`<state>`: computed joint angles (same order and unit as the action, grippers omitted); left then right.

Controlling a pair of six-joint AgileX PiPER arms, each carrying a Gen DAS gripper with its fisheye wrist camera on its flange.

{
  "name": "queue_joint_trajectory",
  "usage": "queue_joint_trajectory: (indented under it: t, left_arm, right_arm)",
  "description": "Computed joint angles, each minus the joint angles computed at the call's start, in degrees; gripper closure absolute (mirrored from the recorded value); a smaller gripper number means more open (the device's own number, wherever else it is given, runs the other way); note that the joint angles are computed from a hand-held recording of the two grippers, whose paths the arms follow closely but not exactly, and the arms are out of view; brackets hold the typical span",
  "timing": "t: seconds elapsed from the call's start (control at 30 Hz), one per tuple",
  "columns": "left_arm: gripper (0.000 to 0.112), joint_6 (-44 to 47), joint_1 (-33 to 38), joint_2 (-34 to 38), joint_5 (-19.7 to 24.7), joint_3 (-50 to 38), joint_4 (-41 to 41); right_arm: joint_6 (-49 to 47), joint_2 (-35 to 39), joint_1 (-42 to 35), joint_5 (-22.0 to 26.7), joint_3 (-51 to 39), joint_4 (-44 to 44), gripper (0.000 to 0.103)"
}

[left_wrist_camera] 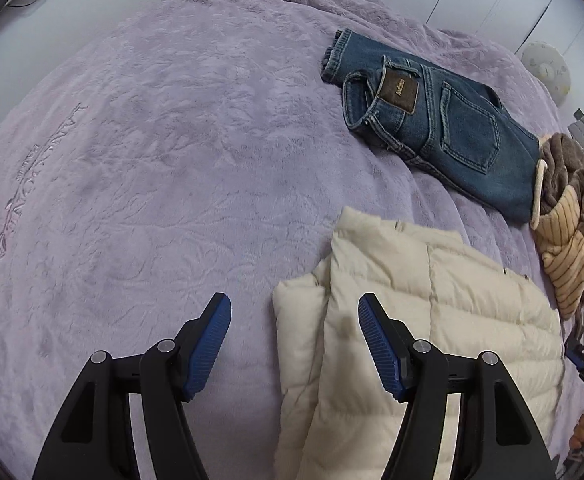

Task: Fold large clothes

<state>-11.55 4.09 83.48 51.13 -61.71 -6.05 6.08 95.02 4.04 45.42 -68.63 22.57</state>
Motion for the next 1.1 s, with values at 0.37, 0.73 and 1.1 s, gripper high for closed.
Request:
queue_joint_trajectory:
  t: [0.37, 0.73, 1.1]
  left_arm:
    - [0.028, -3.0, -5.6, -14.9, 8.2, 10.4, 1.3]
    - [0.010, -6.0, -7.0, -24.8, 10.2, 19.6, 0.1]
    - [0.010, 9.1, 9.7, -24.5, 8.3, 31.0, -22.1]
  right_arm:
    - [3.5, -14.3, 4.0, 1.7, 12.1, 4.3, 0.047]
    - [8.9, -27.3, 9.3, 1.3, 26.7, 10.3, 0.027]
    - [-14.2, -27.9, 1.3, -2.7, 44.3, 42.3, 0.018]
